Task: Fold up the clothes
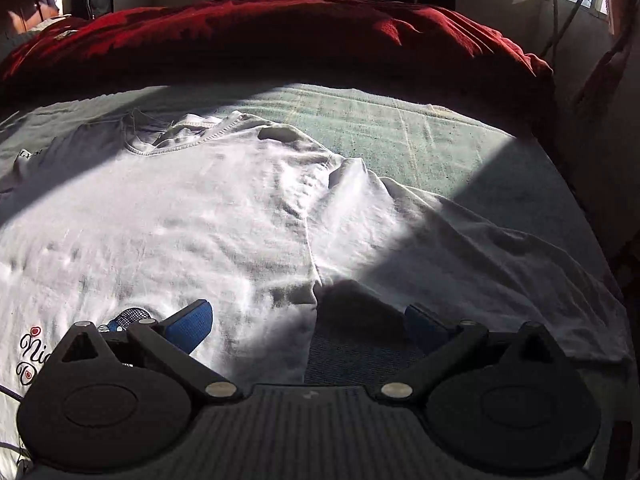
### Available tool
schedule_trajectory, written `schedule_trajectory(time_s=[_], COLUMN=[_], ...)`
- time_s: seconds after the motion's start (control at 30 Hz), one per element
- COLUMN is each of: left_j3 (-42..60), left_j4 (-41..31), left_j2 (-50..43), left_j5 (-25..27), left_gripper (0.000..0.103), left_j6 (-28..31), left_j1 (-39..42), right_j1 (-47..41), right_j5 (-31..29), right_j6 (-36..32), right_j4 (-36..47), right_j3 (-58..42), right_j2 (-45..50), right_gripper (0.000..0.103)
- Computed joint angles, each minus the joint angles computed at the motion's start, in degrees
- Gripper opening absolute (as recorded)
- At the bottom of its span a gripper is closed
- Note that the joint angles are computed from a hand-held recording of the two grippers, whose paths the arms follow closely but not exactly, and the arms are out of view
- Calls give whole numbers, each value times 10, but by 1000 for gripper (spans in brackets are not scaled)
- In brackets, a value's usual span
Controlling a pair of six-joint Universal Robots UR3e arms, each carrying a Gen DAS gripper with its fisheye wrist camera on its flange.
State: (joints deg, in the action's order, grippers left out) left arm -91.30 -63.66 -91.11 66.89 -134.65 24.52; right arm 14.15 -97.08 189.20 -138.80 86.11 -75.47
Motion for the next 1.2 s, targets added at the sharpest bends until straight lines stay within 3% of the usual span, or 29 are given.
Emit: schedule_trajectory(time_s=[0.27, 0.5, 0.7, 0.9, 1.07, 1.2], left_j3=[171, 280, 373, 423, 400, 330], left_j4=[13, 9, -17, -32, -11, 15], left_j2=[-139, -240, -309, -339, -328, -282], left_j5=[46, 77, 103, 107, 102, 79], left_gripper=[100, 100, 100, 100, 100, 100], left_j6=[-278, -371, -386, -391, -367, -352], left_j1=[-132, -253, -313, -322, -313, -283], right_j1=[-274, -417, -499, -531, -503, -423], right_j5=[268, 358, 387, 335, 293, 274], right_j6=[-54, -118, -192, -206, -211, -212], right_j4=[-101, -70, -62, -43, -45, -73], right_j3=[90, 102, 149, 133, 136, 127], right_j2=[-27, 6, -6, -1, -43, -70], right_gripper=[103, 103, 103, 103, 103, 103])
